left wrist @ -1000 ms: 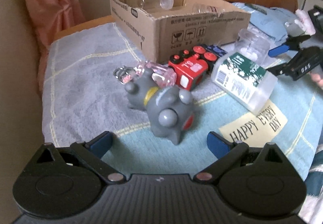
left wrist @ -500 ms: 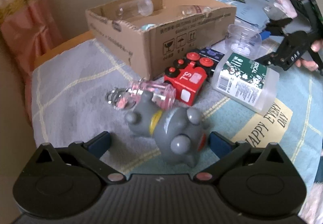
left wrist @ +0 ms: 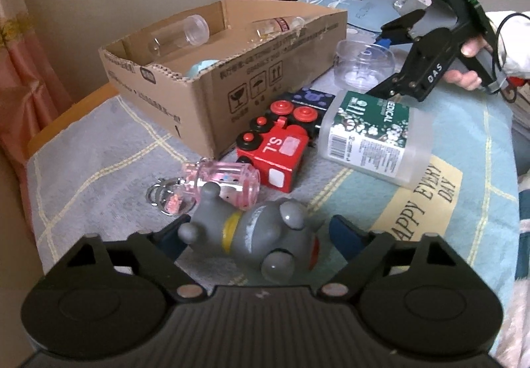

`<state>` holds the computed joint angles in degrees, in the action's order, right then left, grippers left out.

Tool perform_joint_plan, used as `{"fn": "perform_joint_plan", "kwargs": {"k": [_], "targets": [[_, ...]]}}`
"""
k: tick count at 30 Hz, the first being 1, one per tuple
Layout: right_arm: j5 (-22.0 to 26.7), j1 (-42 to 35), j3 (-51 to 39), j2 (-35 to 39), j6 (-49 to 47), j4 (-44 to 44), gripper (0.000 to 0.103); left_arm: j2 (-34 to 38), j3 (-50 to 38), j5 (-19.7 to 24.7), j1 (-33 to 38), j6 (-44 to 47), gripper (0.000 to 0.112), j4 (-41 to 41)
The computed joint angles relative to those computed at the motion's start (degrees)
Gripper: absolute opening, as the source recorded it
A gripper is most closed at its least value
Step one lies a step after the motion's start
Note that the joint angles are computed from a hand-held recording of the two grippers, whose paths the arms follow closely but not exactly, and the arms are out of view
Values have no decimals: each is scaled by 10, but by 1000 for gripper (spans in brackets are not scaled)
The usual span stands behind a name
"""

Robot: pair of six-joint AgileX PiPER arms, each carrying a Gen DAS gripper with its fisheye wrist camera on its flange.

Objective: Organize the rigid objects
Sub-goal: 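Close left tool on the grey toy while right tool grasps the clear square container, then carry the grey toy into the box with left tool while right tool carries the container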

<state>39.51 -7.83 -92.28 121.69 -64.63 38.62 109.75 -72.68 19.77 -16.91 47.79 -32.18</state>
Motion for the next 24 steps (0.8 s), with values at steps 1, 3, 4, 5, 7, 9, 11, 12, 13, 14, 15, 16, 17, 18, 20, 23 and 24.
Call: {"fn": "perform_joint_plan", "kwargs": {"k": [1,3,4,5,7,9,11,12,13,14,15,16,17,18,20,23,24], "targets": [[1,0,-1,0,2,-1,103,-2,3,-5,-2,-13,84,10],[2,0,-1,-1,2,1,99,-5,5,-9,-6,-43,81,36],[0,0,0,-3,5,0,96,-4,-1,-3,-7,-69,81,55],[0,1,-1,-4,12,-4,92,-5,-2,-1,-8,-85,80,65],[-1,1,-5,-4,28,-12,83,-6,-4,2,-11,-123,80,93],[10,-1,-16,-3,48,-24,78,-9,-6,7,-16,-173,80,130],[11,2,-19,-4,66,-44,78,-13,-7,13,-19,-205,80,154],[6,3,-14,-9,68,-49,78,-16,-7,16,-22,-229,80,171],[9,1,-11,-12,68,-51,78,-19,-9,24,-23,-248,79,182],[21,-2,-11,-15,65,-49,78,-23,-9,32,-24,-262,79,186],[33,-6,-11,-18,59,-43,78,-26,-11,40,-24,-275,79,190],[43,-10,-10,-22,51,-38,78,-30,-15,53,-24,-288,79,191],[51,-14,-6,-29,41,-33,78,-34,-18,63,-25,-302,79,198],[59,-18,-4,-36,31,-30,78,-39,-23,76,-27,-326,79,212],[80,-25,-6,-47,14,-25,78,-44,-39,102,-33,-373,79,245],[116,-36,-14,-66,-10,-18,78,-58,-56,128,-41,-404,79,261],[125,-36,-19,-70,-13,-18,78,-60,-66,139,-44,-417,79,270]]}}
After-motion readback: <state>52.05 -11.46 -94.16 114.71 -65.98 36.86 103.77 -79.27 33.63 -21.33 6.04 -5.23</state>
